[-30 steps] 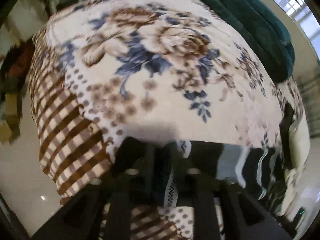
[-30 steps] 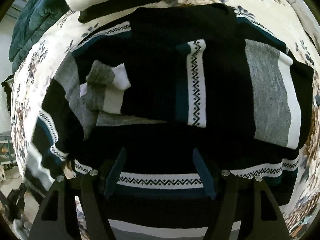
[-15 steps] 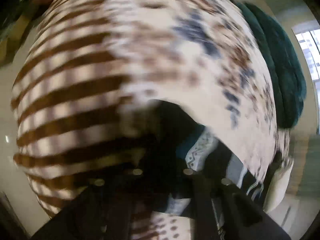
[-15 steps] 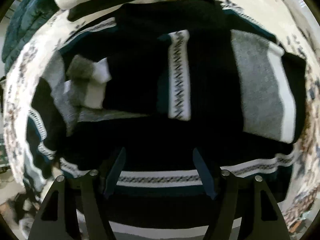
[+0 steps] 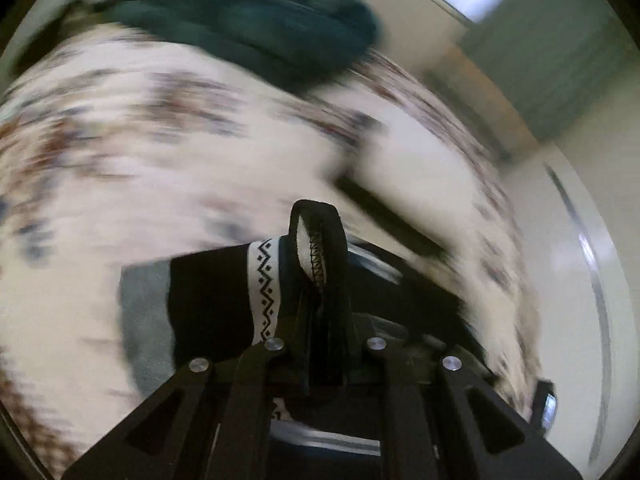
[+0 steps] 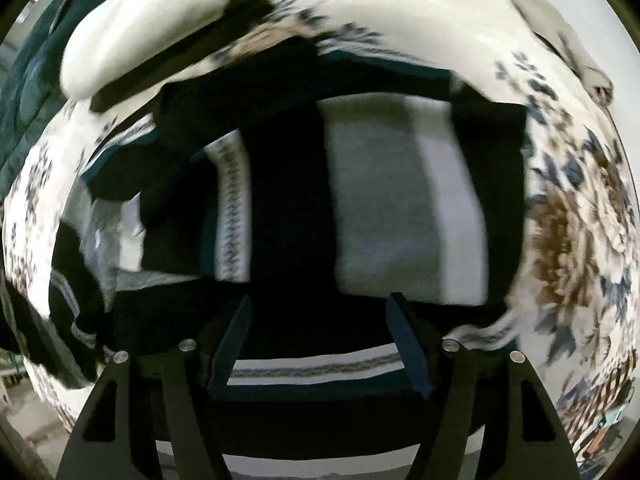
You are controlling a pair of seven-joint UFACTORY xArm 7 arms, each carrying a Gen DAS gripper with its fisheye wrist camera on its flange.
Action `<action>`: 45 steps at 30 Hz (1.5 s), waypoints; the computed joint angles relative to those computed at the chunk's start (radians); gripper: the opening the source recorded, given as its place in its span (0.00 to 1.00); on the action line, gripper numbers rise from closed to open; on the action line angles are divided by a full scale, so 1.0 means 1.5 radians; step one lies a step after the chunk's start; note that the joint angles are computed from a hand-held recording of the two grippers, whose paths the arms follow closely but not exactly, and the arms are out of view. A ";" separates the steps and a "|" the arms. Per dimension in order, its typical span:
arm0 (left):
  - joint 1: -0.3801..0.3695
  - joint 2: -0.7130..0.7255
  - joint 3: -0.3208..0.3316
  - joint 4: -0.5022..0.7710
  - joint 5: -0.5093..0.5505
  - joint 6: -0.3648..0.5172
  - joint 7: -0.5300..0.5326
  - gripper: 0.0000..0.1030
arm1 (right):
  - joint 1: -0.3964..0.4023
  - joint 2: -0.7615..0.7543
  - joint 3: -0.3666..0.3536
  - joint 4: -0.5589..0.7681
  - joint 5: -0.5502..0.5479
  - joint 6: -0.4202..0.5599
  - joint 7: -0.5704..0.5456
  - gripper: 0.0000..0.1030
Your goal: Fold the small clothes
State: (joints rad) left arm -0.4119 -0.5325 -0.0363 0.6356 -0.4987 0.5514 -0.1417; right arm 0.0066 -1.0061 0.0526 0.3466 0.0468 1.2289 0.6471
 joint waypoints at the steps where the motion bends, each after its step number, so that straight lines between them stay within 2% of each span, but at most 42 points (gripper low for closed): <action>1: -0.041 0.034 -0.015 0.025 -0.028 -0.012 0.008 0.07 | -0.013 -0.015 -0.014 -0.004 -0.013 0.011 -0.009 0.69; 3: -0.104 0.100 -0.045 0.082 -0.070 -0.020 0.025 0.08 | -0.046 -0.051 -0.044 -0.015 -0.040 0.038 -0.035 0.69; 5: -0.144 0.166 -0.080 0.146 -0.093 -0.016 0.042 0.09 | -0.083 -0.076 -0.072 -0.021 -0.064 0.060 -0.063 0.69; 7: -0.151 0.215 -0.117 0.200 -0.069 -0.008 0.034 0.16 | -0.127 -0.104 -0.103 -0.026 -0.085 0.089 -0.095 0.69; 8: -0.146 0.230 -0.139 0.217 -0.033 -0.010 0.008 0.21 | -0.148 -0.117 -0.118 -0.027 -0.091 0.103 -0.109 0.69; 9: -0.147 0.237 -0.145 0.225 -0.024 -0.018 0.007 0.30 | -0.164 -0.125 -0.126 -0.029 -0.091 0.109 -0.119 0.69; 11: -0.144 0.236 -0.150 0.224 -0.012 -0.038 0.008 0.56 | -0.202 -0.142 -0.160 -0.025 -0.095 0.126 -0.148 0.69; 12: -0.136 0.227 -0.151 0.216 0.011 -0.036 -0.008 0.77 | -0.217 -0.146 -0.172 -0.023 -0.090 0.127 -0.160 0.69; 13: -0.132 0.206 -0.140 0.198 0.062 -0.033 -0.050 0.85 | -0.229 -0.149 -0.183 -0.019 -0.084 0.127 -0.172 0.69; 14: -0.100 0.212 -0.157 0.199 0.097 -0.036 -0.067 0.86 | -0.240 -0.153 -0.198 -0.014 -0.073 0.122 -0.184 0.69; 15: -0.083 0.194 -0.155 0.184 0.134 -0.025 -0.094 0.86 | -0.246 -0.153 -0.206 -0.011 -0.062 0.115 -0.195 0.69; 17: -0.045 0.146 -0.140 0.139 0.195 -0.001 -0.127 0.86 | -0.248 -0.138 -0.217 -0.005 -0.033 0.086 -0.214 0.69; 18: -0.021 0.116 -0.130 0.112 0.224 0.017 -0.141 0.90 | -0.244 -0.125 -0.217 -0.003 -0.018 0.062 -0.223 0.69; 19: 0.000 0.091 -0.121 0.086 0.250 0.033 -0.147 0.94 | -0.237 -0.108 -0.212 -0.002 -0.006 0.038 -0.232 0.69; 22: 0.063 0.035 -0.103 0.027 0.323 0.093 -0.157 0.95 | -0.208 -0.042 -0.188 -0.004 0.027 -0.046 -0.250 0.69; 26: 0.125 0.014 -0.098 -0.019 0.381 0.117 -0.189 0.95 | -0.153 0.102 -0.182 -0.003 0.085 -0.142 -0.286 0.67; 27: 0.136 0.017 -0.100 -0.024 0.391 0.116 -0.199 0.95 | -0.143 0.135 -0.179 -0.003 0.098 -0.159 -0.294 0.50; 28: 0.148 0.021 -0.100 -0.026 0.401 0.116 -0.211 0.95 | -0.137 0.161 -0.173 0.001 0.104 -0.166 -0.299 0.09; 29: 0.155 0.035 -0.106 -0.020 0.409 0.110 -0.227 0.95 | -0.127 0.173 -0.164 -0.002 0.096 -0.179 -0.289 0.04; 30: 0.157 0.037 -0.104 -0.019 0.411 0.107 -0.236 0.95 | -0.145 0.157 -0.139 -0.004 0.094 -0.186 -0.284 0.03; 32: 0.156 0.061 -0.104 -0.007 0.409 0.091 -0.252 0.95 | -0.166 0.101 -0.126 -0.004 0.069 -0.177 -0.274 0.02; 36: 0.147 0.151 -0.105 0.050 0.415 0.048 -0.270 0.95 | -0.238 0.034 -0.151 0.037 0.005 -0.099 -0.263 0.02; 41: 0.115 0.302 -0.111 0.151 0.451 0.017 -0.269 0.95 | -0.278 0.092 -0.192 0.056 -0.037 -0.083 -0.294 0.02; 45: 0.074 0.427 -0.097 0.242 0.521 0.065 -0.271 0.95 | -0.289 0.154 -0.179 0.049 -0.066 -0.125 -0.322 0.02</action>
